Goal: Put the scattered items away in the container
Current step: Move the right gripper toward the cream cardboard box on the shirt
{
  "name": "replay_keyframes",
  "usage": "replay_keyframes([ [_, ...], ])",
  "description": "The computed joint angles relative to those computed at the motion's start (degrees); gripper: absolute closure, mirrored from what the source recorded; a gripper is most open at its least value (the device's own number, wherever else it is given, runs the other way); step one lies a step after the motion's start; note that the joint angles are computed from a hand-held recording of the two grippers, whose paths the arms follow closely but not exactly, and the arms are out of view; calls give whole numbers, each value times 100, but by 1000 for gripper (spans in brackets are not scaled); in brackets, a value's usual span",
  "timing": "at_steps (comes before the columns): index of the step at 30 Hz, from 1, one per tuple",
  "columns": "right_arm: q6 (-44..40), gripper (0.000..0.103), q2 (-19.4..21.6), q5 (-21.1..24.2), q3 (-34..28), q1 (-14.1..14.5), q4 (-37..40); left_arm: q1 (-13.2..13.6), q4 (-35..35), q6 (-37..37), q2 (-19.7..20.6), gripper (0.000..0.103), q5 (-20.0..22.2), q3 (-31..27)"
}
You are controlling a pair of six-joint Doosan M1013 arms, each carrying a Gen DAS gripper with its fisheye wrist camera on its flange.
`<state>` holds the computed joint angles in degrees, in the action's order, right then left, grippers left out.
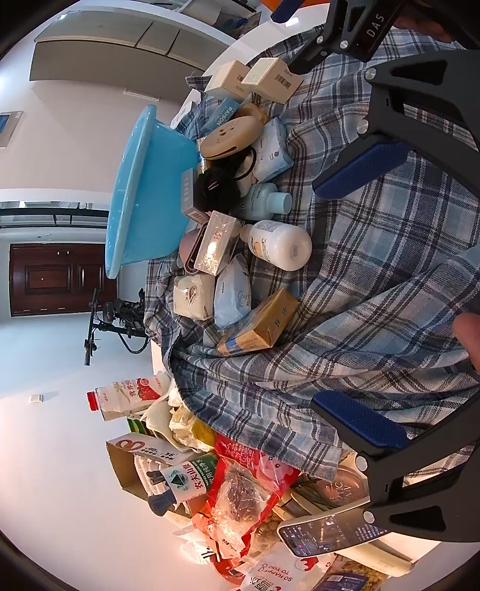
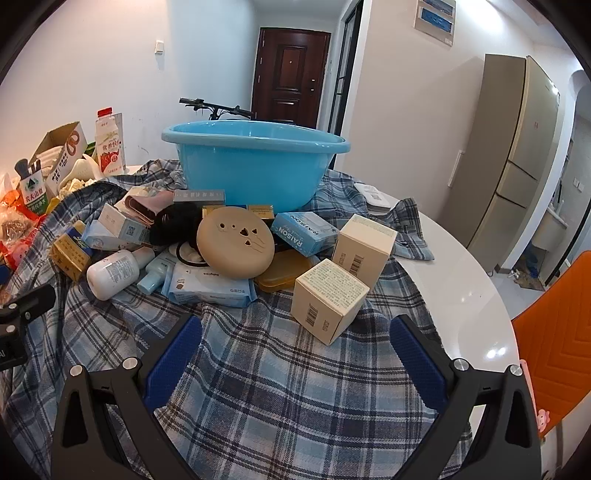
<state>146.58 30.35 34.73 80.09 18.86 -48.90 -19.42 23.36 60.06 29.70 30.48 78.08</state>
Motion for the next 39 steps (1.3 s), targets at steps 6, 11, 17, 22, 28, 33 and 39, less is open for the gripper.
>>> replay_keyframes([
  [6, -105, 0, 28, 33, -42, 18, 15, 6, -48, 30, 2, 0, -14, -5],
  [11, -126, 0, 29, 32, -46, 15, 61, 8, -43, 26, 1, 0, -10, -5],
  [17, -31, 0, 34, 53, -40, 6, 10, 22, -43, 25, -6, 0, -10, 2],
  [22, 33, 0, 30, 76, -36, 6, -43, 18, 85, -64, -6, 0, -1, 13],
  [28, 44, 0, 23, 61, -28, -3, -38, 20, 81, -62, 8, 0, 12, -3],
  [33, 50, 0, 14, 39, -13, -18, -23, 12, 105, -76, 9, 0, -17, 6],
  [39, 138, 0, -25, -88, 56, -56, -106, 2, 279, -70, -43, 0, -368, 141],
])
